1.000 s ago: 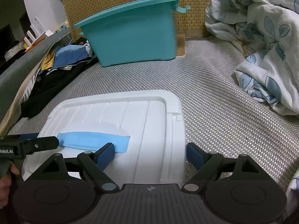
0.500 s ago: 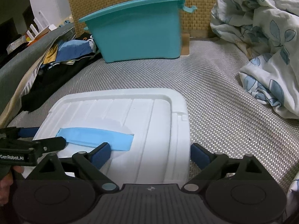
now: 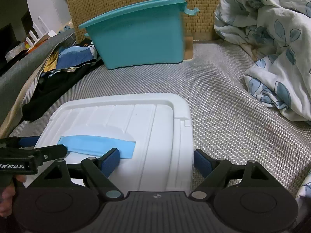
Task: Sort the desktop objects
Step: 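Lift the white lid by its blue handle with both grippers toward the bin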
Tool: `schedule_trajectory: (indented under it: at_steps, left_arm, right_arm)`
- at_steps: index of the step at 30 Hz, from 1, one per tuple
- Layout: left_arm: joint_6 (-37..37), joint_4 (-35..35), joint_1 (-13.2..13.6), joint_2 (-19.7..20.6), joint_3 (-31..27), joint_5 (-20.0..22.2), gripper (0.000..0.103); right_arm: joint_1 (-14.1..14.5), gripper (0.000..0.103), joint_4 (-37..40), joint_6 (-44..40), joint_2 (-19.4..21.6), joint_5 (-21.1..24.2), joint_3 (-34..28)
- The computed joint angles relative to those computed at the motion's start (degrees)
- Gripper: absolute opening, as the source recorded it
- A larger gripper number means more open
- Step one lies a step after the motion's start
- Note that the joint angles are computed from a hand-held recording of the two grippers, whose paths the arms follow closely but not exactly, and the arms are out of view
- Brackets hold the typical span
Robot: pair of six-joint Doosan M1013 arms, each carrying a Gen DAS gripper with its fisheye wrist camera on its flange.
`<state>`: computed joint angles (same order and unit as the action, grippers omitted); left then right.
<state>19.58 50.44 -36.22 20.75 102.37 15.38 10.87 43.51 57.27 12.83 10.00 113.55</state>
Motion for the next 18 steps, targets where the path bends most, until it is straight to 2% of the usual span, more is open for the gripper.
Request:
schedule_trajectory:
  at_steps: [4,9,11,14,17,18]
  left_arm:
    - [-3.25,3.3,-0.07,-0.12,0.2,0.23,0.103]
    - [-13.29,14.26,-0.79,-0.33,0.5,1.08,0.103]
    - [-16.23,16.96,-0.72,-0.48,0.65,0.89,0.103]
    - [-18.34,18.88,-0.74,-0.58,0.8,0.9,0.103]
    - [-20.26,20.97,-1.05,-0.56,0.82,1.63,0.103]
    - [-21.07,21.87,-1.1,-0.6,0.91,1.65,0.103]
  right_arm:
    - [-0.07,0.084,5.9,-5.62,-0.29,-0.35,0.37]
    - [0.16,0.081,10.68,-10.14,-0.71,-1.98,0.81]
    - [0.19,0.081,15.77,-14.94,-0.92,-2.68,1.05]
    - [0.15,0.081,22.81,-22.12,-1.23,-2.85,1.3]
    - [0.34,0.081,24.26,-24.05,-1.28,-3.35,1.32]
    - [0.45,0.081,27.24,-27.1,-1.35,-3.79,1.4]
